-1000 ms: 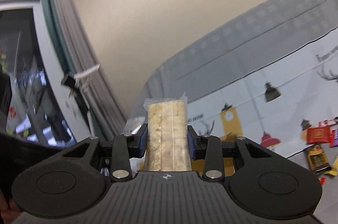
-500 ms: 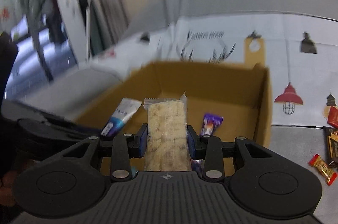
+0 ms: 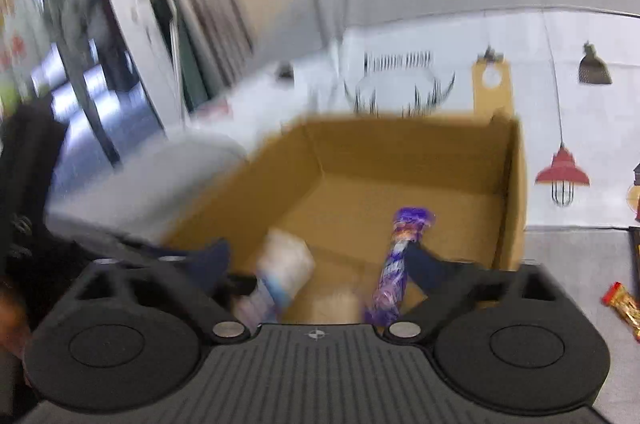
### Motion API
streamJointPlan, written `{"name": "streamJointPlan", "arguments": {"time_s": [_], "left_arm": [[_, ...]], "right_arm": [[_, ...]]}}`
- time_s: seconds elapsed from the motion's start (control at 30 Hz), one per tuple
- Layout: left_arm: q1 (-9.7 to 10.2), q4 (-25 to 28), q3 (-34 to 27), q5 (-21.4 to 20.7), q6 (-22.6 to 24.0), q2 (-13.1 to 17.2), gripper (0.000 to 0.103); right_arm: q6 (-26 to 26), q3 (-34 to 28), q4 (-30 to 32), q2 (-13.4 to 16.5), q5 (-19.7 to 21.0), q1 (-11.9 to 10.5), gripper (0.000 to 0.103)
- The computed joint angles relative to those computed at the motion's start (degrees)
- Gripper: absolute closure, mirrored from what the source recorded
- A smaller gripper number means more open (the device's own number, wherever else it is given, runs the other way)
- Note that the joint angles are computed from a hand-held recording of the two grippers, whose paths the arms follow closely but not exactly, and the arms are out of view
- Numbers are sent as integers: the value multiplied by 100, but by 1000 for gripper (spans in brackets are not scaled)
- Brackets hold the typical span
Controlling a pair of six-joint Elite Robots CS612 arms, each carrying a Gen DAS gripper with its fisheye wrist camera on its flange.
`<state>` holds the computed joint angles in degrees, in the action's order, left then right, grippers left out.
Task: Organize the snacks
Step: 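Carry both snacks over the box and open both tools to drop them, then grasp the red-gold wrapped candy with the left tool while the right tool grasps the yellow bar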
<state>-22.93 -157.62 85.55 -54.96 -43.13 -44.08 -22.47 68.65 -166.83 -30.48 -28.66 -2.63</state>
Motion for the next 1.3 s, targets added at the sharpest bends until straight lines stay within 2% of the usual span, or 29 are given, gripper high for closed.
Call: {"name": "streamJointPlan", "arguments": {"time_s": [0.07,0.17,0.27,0.33,0.43,0.53,0.6,0.63,0.67,0.73,0.8,0.83,0.9,0.93,1.0,1.1,1.13,1.17,1.2,1.23,1.3], "left_arm": [[-25,-429,-24,-129,332,-3,1],[-121,-928,-268,-169,824,118,0],[-212,-1055,-787,-362,1221,400,0],[-257,-942,-1230,-634,1355,637,0],[-360,-623,-1947,-903,1543,1027,0],[-389,-325,-2747,-1386,1739,1492,0],[-399,288,-3385,-1489,1598,1839,3],[-358,633,-3752,-1613,1562,2039,10],[-328,977,-4114,-1794,1488,2236,23],[-240,1635,-4851,-2207,1197,2646,33],[-162,2270,-5619,-2497,935,3080,37],[-128,2448,-5853,-2605,815,3221,38],[-33,2596,-6303,-3108,495,3505,38],[4,2531,-6345,-3365,316,3550,38],[8,2275,-6355,-3447,336,3599,38],[-81,2400,-6565,-3045,1005,3718,47],[-119,2409,-6585,-2841,1287,3737,57],[-161,2483,-6619,-2609,1486,3753,74],[-191,2481,-6537,-2424,1622,3715,80],[-186,2338,-6309,-2442,1629,3607,82],[-139,2065,-5860,-2723,1358,3392,84]], "right_arm": [[1015,-168,-779,172,225,-97,4],[2382,-398,-1991,383,-19,-230,1],[3121,-537,-2524,482,-510,-352,1],[3337,-748,-2600,598,-725,-446,1],[3261,-1096,-2582,819,-1166,-568,1],[3292,-1419,-1983,1008,-1827,-688,1],[3368,-1589,-1256,1066,-2349,-731,8],[3382,-1639,-965,1077,-2553,-738,14],[3359,-1686,-628,1076,-2836,-731,18],[3056,-1886,152,1110,-3286,-687,27],[2937,-2160,616,1233,-3269,-668,28],[2892,-2323,772,1315,-3136,-674,28],[2551,-2642,1066,1462,-3091,-635,28],[2332,-2803,1203,1540,-3120,-609,28],[2200,-3091,1358,1690,-3205,-571,28],[2066,-3673,2013,1984,-3430,-511,31],[2067,-3739,1998,2038,-3454,-513,34],[2019,-3676,1821,2029,-3514,-500,47],[1859,-3624,1807,1994,-3630,-476,56],[1751,-3563,1778,1963,-3612,-472,72],[1699,-3476,1858,1909,-3371,-499,78]]}}
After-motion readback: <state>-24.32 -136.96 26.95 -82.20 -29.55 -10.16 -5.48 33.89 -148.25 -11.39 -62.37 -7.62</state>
